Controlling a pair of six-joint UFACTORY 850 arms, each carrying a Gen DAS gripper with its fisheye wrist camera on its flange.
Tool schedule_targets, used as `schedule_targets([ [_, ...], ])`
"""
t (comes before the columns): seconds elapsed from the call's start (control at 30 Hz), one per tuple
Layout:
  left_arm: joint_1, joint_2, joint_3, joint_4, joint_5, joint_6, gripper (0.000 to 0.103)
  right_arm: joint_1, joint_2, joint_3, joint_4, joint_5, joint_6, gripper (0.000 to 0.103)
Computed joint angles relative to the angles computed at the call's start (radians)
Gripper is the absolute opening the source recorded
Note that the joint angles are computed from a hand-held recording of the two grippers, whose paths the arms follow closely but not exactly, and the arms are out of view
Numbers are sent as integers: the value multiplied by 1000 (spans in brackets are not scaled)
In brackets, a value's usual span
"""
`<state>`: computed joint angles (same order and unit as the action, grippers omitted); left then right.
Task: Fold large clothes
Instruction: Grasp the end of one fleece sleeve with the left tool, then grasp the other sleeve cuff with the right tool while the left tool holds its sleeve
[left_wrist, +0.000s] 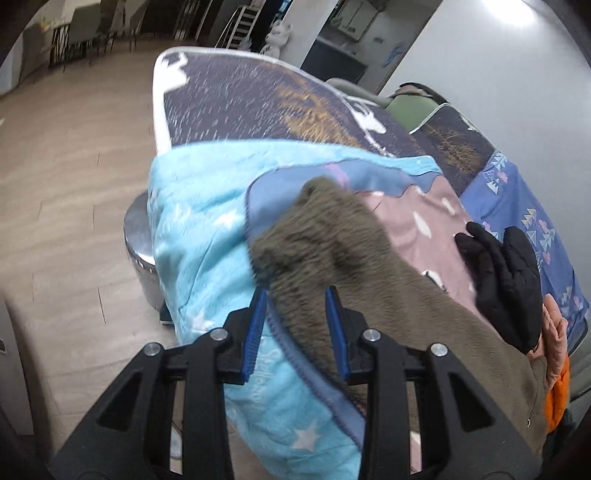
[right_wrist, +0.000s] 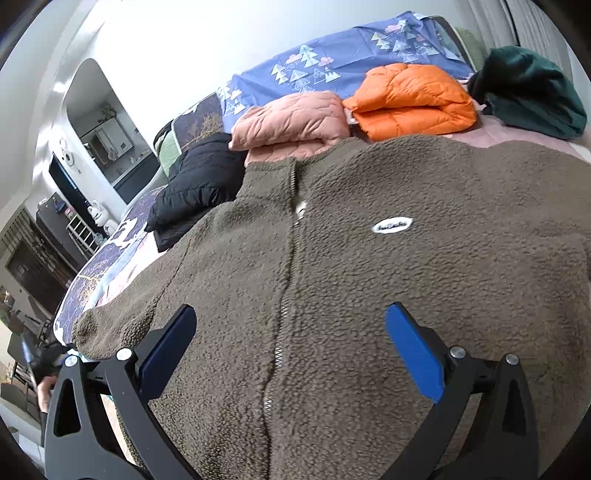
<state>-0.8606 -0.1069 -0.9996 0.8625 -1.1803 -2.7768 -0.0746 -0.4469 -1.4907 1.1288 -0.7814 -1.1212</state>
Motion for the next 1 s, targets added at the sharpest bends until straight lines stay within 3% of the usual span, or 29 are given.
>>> schedule_targets([
  [0.1,28,21,48,40,67,-45,34,12,1,0,-13,-4,3,102],
  [0.3,80,5,43,61,119,-7,38,26,2,-1,-34,18,25,102],
  [0.33,88,-2,38,63,121,1,36,28,1,-2,-37,20,29,102],
  [0.37,92,-3,37,66,121,3,28,30,-1,-4,-39,19,31,102],
  [0.4,93,-5,37,79,119,-1,17,33,-2,-5,-43,19,34,102],
  [0.43,92,-5,36,90,116,-4,14,36,-3,-6,-45,20,34,102],
  [0.6,64,-43,-53,137,-13,64,13,46,-8,-14,-42,-3,33,102],
  [0.7,44,-69,-124,198,-74,126,13,52,-26,-42,-31,-73,43,102],
  [0.93,14,-172,-338,339,-139,316,13,84,-124,-220,39,-434,101,102],
  [1.0,7,-203,-390,367,-136,355,13,110,-140,-278,43,-498,110,102],
])
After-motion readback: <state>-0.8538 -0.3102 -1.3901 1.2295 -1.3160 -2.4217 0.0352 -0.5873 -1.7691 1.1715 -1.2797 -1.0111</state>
